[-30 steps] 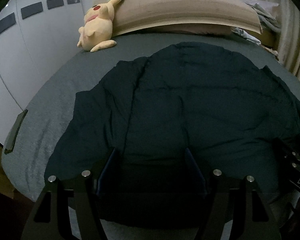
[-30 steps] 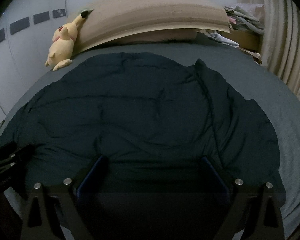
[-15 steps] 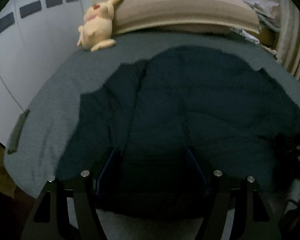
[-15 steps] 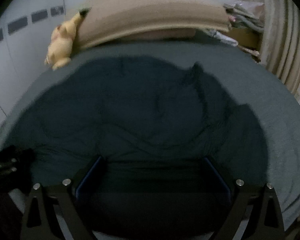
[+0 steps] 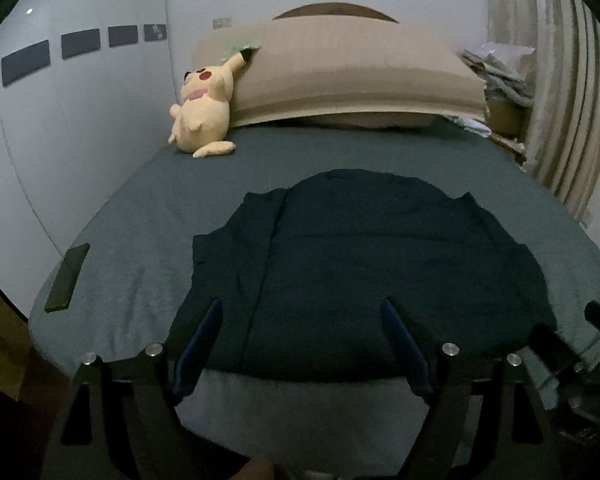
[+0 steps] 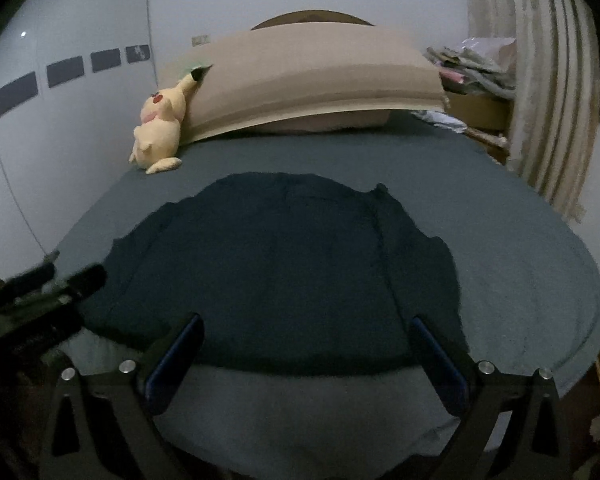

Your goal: Fold large clothes

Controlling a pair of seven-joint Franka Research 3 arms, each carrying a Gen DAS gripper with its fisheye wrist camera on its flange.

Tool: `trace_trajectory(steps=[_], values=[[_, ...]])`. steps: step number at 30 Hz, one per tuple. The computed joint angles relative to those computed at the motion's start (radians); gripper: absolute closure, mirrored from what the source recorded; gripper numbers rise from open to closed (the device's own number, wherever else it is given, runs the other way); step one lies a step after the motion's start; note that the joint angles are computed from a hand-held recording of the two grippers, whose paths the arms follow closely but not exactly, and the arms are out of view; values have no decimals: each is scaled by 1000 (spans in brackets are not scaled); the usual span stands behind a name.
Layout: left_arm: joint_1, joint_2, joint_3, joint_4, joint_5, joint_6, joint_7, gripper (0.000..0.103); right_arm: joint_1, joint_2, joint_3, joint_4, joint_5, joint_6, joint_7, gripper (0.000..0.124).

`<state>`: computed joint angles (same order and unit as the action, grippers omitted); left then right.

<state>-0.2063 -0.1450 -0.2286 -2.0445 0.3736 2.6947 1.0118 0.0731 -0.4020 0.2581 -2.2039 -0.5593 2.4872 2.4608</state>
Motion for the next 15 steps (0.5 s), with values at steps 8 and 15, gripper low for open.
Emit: trace_trajectory(steps=[8, 15], values=[[-8, -66, 1, -67, -36, 26, 25, 13, 8, -37, 25, -29, -17, -52, 36, 21], [8, -70, -16, -63, 15, 13, -23, 12, 5, -44, 32, -29, -34, -52, 47, 21]])
